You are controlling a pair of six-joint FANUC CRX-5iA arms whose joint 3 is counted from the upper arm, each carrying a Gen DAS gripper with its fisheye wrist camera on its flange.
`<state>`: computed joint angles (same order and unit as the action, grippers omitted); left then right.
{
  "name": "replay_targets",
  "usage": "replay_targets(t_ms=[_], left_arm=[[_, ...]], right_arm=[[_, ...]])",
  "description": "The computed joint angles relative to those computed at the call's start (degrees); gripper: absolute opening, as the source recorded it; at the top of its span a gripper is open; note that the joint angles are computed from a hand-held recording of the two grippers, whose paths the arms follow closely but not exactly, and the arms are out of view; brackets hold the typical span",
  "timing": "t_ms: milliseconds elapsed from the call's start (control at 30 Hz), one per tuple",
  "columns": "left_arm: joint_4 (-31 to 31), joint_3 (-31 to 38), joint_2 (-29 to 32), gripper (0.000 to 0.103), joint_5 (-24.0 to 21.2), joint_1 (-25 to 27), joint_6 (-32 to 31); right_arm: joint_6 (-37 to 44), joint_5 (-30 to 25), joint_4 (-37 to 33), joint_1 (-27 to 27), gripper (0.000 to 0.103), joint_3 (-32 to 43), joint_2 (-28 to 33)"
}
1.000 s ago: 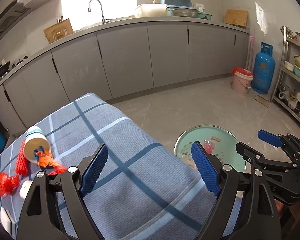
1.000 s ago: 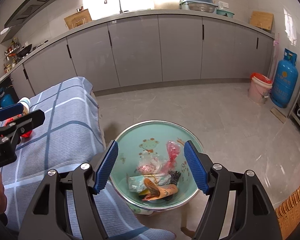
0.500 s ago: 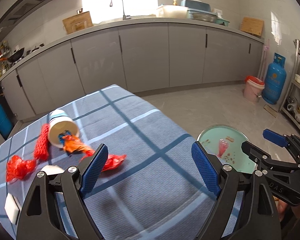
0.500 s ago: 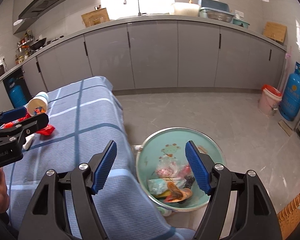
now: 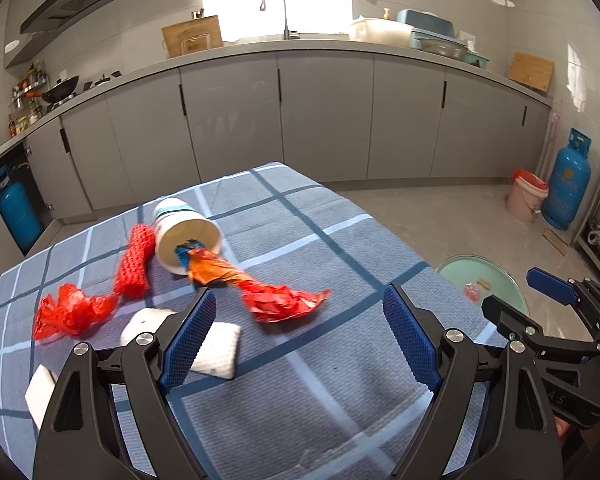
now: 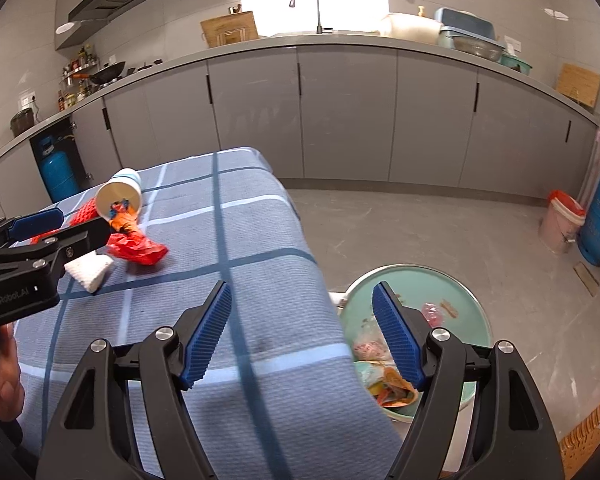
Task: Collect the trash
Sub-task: 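Move both open tools back over the table toward the white sponges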
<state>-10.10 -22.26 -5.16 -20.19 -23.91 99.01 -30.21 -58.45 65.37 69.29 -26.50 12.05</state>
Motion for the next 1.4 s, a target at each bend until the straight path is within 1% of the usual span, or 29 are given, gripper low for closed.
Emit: replay_targets(t_ms=[300,533,700,800,933,967,1067,1167,1267,1333,1400], left_arm=[[1.1,-3.2,-3.3,0.084,0.6,3.1,-1.1],[-2.1,-5.4,-6.9,0.084,-1.3,6.4,0.4],[-2.3,-7.3,-9.3,0.084,-2.7,10.3,-0.1],[-1.4,-8.6,-10.5,0.084,-2.8,12.7,-1.5],[-3.0,-9.4,-12.1,0.085,-4.0,15.7,-0.7],[-4.4,-9.3,-12.5,0.088,-4.6,16.3,0.5],[-6.7,-9.6,-13.7,0.088,-5.9,18.4,2.2],[-6.8,-10.7,-14.8,0.088,-7.2,21.3,1.7],[-5.6,-11.8,-15.2,0.088,-8.1,24.5,0.3],[-5.0,-12.0,-14.9,0.088,-9.1,26.0,0.3],[-0.7,-13.3,-14.9,0.088,-8.2,28.1,-3.5]], right_arm=[[2.5,1.2,0.7,0.2,0.075,3.3,2.3],[5.0,3.4,1.5,-0.2,0.076,6.4,4.7],[7.0,5.2,1.9,-0.6,0.076,8.9,6.6],[8.1,6.0,2.2,-0.8,0.076,10.2,7.6],[10.1,7.5,2.5,-1.1,0.077,12.3,9.1],[10.6,7.9,2.6,-1.2,0.077,12.9,9.5],[12.2,9.2,2.8,-1.6,0.078,14.6,10.7],[14.3,10.9,2.7,-1.9,0.078,16.5,12.1],[17.0,12.1,2.6,-2.0,0.084,19.3,14.2],[19.3,12.9,2.1,-2.1,0.085,21.2,15.7],[21.3,13.5,1.3,-2.2,0.085,22.9,16.9]])
